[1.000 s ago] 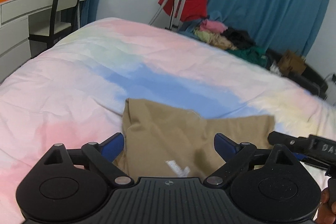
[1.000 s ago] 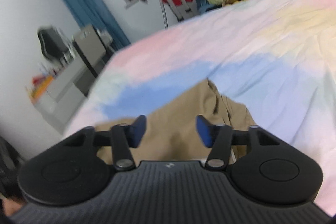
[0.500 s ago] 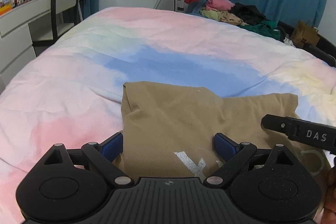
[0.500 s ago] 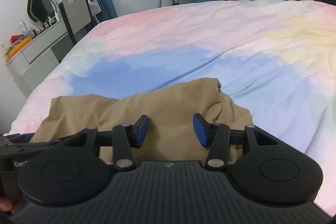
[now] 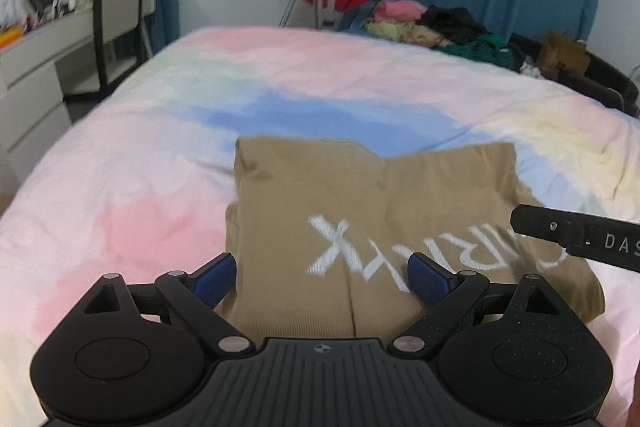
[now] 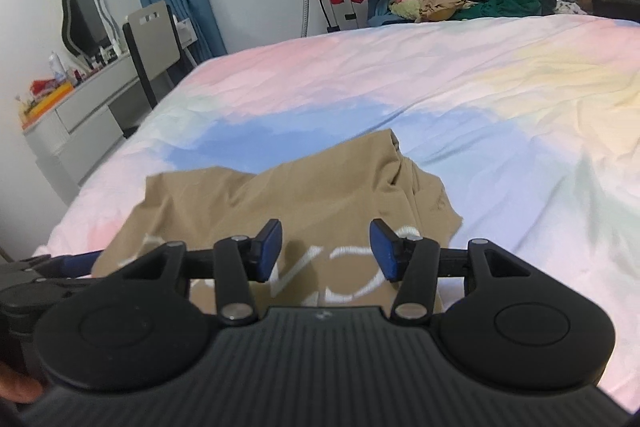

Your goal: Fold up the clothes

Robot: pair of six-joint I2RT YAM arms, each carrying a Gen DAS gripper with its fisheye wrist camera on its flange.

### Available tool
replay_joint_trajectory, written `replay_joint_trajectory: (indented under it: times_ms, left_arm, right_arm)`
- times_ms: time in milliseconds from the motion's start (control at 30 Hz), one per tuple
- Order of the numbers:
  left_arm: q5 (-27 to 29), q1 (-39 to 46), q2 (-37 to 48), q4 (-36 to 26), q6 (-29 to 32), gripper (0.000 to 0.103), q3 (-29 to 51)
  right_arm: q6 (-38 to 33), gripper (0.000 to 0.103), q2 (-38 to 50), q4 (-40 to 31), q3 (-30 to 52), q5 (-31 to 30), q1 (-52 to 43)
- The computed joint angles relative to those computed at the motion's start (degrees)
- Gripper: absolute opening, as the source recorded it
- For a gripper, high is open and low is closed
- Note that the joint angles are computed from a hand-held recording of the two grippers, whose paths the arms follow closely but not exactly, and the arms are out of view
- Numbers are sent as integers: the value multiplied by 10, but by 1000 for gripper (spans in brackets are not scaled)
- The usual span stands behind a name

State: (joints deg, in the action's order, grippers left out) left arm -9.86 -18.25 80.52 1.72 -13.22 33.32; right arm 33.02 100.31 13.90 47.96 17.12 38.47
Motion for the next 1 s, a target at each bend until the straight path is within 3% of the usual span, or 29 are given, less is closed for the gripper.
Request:
replay_joint_trajectory:
  times_ms: [400, 633, 833, 933, 1000]
  left_arm:
    - [81, 54, 52, -15, -53, 98, 24]
    - [164, 109, 16, -47, -82, 98, 19]
    - [317, 210, -106, -112, -123, 98, -33]
    - [448, 296, -149, -146, -137, 98, -65]
    - [502, 349, -168, -148, -144, 98, -91]
  right_arm:
    - [-6, 52, 63, -24, 37, -12, -3]
    - [-1, 52, 69, -32, 44, -5, 1]
    - [1, 52, 67, -29, 40, 0, 4]
    - [0, 52, 65, -25, 36, 1, 6]
    - [1, 52, 64, -23, 35, 1, 6]
